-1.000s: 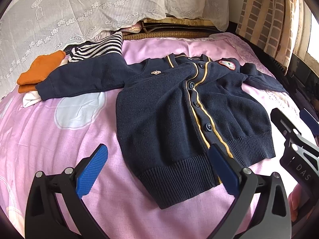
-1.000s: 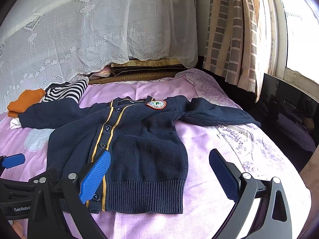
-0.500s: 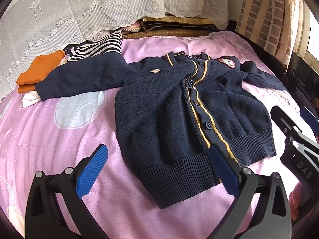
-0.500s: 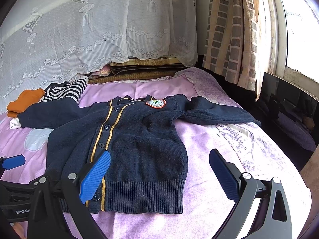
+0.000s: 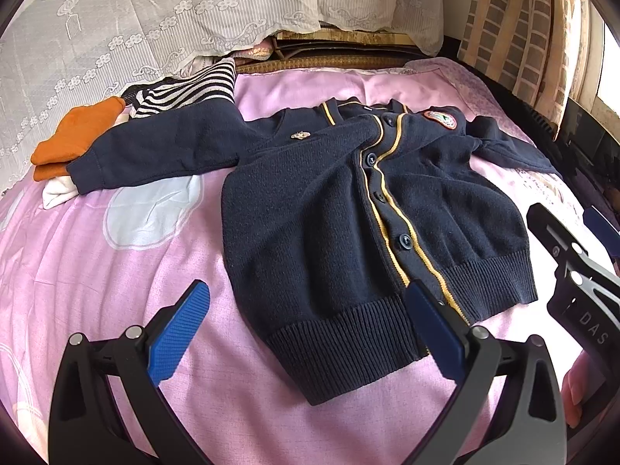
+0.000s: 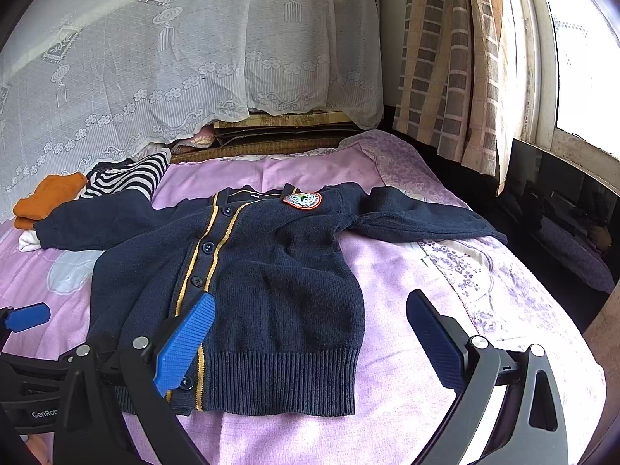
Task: Fold small clothes
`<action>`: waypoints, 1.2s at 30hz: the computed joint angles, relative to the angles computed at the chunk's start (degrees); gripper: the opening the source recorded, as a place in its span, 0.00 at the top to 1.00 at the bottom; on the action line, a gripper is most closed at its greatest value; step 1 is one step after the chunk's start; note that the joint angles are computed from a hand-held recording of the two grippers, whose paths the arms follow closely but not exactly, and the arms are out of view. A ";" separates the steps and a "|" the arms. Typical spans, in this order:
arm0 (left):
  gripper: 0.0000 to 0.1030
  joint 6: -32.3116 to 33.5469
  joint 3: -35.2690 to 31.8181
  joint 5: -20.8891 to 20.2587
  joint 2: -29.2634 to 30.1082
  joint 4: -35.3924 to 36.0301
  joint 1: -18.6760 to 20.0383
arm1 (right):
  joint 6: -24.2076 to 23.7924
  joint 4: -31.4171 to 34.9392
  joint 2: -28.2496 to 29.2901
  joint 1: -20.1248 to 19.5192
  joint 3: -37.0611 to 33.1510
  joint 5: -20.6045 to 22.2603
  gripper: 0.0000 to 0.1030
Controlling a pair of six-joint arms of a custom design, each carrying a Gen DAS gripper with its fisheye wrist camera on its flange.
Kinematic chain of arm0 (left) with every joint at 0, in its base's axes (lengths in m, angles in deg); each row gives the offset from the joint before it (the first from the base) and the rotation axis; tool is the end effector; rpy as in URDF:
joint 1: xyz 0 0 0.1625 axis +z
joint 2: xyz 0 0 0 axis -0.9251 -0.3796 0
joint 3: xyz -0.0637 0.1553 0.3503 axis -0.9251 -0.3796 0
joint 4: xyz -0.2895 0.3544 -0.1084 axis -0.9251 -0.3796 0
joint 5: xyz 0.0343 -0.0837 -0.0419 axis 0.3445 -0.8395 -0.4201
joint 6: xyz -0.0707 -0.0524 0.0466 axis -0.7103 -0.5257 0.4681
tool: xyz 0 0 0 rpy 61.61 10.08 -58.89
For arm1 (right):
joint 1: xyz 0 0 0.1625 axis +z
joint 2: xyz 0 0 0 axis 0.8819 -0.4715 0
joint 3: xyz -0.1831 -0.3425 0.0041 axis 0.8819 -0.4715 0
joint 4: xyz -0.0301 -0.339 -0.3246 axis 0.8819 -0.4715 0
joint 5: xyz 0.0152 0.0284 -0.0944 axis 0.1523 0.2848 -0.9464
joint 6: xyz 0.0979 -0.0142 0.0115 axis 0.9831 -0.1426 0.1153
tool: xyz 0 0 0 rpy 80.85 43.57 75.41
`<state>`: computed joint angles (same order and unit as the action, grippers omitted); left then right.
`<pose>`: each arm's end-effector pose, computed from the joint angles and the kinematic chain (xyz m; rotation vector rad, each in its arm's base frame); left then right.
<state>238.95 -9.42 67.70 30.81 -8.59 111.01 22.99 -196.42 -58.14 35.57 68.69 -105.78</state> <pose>-0.2950 -0.5712 0.0378 0.5320 2.2570 -0.7990 0.1444 -0.5360 0.1973 0.2794 -1.9265 1.2751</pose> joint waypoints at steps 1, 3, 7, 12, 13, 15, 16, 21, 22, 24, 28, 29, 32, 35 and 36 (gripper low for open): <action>0.04 -0.03 0.08 0.01 -0.02 -0.02 -0.01 | 0.01 0.03 -0.03 -0.01 0.02 0.02 0.03; 0.04 -0.02 0.13 0.02 -0.05 -0.08 -0.01 | 0.00 0.08 -0.06 -0.03 0.02 0.05 0.03; 0.04 0.09 0.04 0.11 -0.02 -0.04 0.01 | 0.09 0.21 -0.19 -0.13 0.10 0.14 0.03; 0.04 -2.10 -2.71 8.32 1.00 5.20 2.58 | 1.86 5.19 -2.35 -1.27 1.54 0.47 0.03; 0.04 -2.83 -3.48 11.84 1.09 6.45 3.70 | 2.65 6.78 -3.27 -2.03 2.18 0.79 0.03; 0.04 -3.70 -4.59 21.07 0.79 7.87 6.62 | 4.74 10.82 -5.82 -3.79 4.02 1.95 0.03; 0.04 -3.89 -5.04 25.76 0.65 8.05 8.13 | 6.21 13.35 -7.41 -4.73 4.98 2.85 0.03; 0.04 -3.66 -4.36 32.12 -0.62 5.72 10.65 | 18.93 28.34 -17.15 -10.85 8.92 15.64 0.03; 0.04 -3.54 -4.39 32.83 -0.69 5.88 10.81 | 21.65 31.53 -18.63 -12.22 9.13 19.13 0.03; 0.04 -2.82 -4.26 33.87 -0.94 6.52 11.14 | 26.09 38.59 -20.82 -14.84 8.90 26.20 0.08; 0.04 -2.55 -4.08 37.11 -1.93 8.70 13.14 | 31.07 45.03 -21.77 -17.42 7.97 32.89 0.09; 0.04 -2.42 -3.12 38.99 -2.95 8.04 13.82 | 31.25 45.68 -21.78 -17.50 7.83 33.10 0.09; 0.04 -2.62 -3.15 41.97 -3.41 8.21 14.70 | 30.37 46.66 -21.20 -16.77 7.13 32.11 0.09; 0.04 -1.86 -4.81 41.64 -1.48 9.56 14.30 | 29.89 49.63 -20.60 -16.57 5.87 33.06 0.12; 0.04 -1.48 -5.20 40.47 -0.96 9.81 13.75 | 29.72 50.52 -20.19 -16.45 5.37 33.19 0.15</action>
